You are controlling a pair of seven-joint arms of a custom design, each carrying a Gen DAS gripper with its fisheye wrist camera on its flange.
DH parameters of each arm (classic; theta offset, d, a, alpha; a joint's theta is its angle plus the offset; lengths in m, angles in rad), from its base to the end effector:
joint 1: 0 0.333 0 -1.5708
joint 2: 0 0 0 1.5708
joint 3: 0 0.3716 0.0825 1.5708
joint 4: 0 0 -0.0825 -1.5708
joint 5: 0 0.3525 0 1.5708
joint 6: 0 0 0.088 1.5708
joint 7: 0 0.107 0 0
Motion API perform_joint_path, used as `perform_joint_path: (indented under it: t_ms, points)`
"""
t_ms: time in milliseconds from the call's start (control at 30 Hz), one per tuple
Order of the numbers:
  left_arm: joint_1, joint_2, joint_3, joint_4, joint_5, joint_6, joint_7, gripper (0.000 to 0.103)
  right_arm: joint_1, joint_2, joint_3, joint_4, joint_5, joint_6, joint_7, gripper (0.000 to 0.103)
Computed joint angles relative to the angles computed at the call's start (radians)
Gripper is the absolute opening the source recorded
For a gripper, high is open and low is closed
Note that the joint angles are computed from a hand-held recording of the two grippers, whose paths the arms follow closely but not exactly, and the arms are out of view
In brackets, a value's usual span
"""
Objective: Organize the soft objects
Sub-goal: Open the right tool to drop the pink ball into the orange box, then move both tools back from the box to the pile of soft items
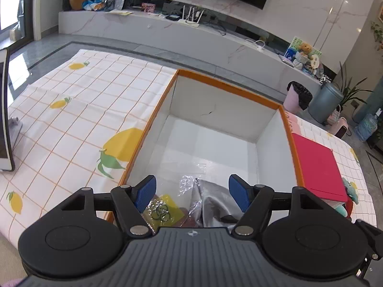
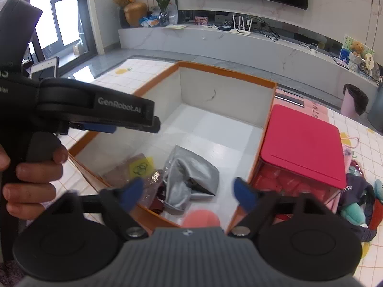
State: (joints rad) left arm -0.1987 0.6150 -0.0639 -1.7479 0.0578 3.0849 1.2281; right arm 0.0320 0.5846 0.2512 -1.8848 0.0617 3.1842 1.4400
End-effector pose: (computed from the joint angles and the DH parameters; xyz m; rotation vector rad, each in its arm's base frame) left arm 0.7012 -0.1830 0.3745 -1.9340 1.8410 -0.8996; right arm 0.6759 0.1578 0.3588 -1.9486 1.5005 -0.4762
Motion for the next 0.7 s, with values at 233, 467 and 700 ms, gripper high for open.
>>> perform_joint_path:
  t_ms: [233, 467, 700]
  points:
    - [-0.074, -0.010, 0.088, -0.014, 0.014, 0.024, -0.052, 0.082, -0.025, -0.008, 0.029, -0.005, 0.018, -0.003, 0.005, 0.100]
    - [-0.192, -0.016, 0.233, -0.035, 0.080, 0.067, -0.135, 0.086, -0.112, -0.024, 0.124, -0.040, 0.024, 0.021, -0.027, 0.100]
    - [-0.330, -0.006, 0.386, -0.053, 0.097, 0.128, -0.163, 0.086, -0.170, -0.045, 0.172, -0.062, 0.010, -0.009, -0.065, 0.100]
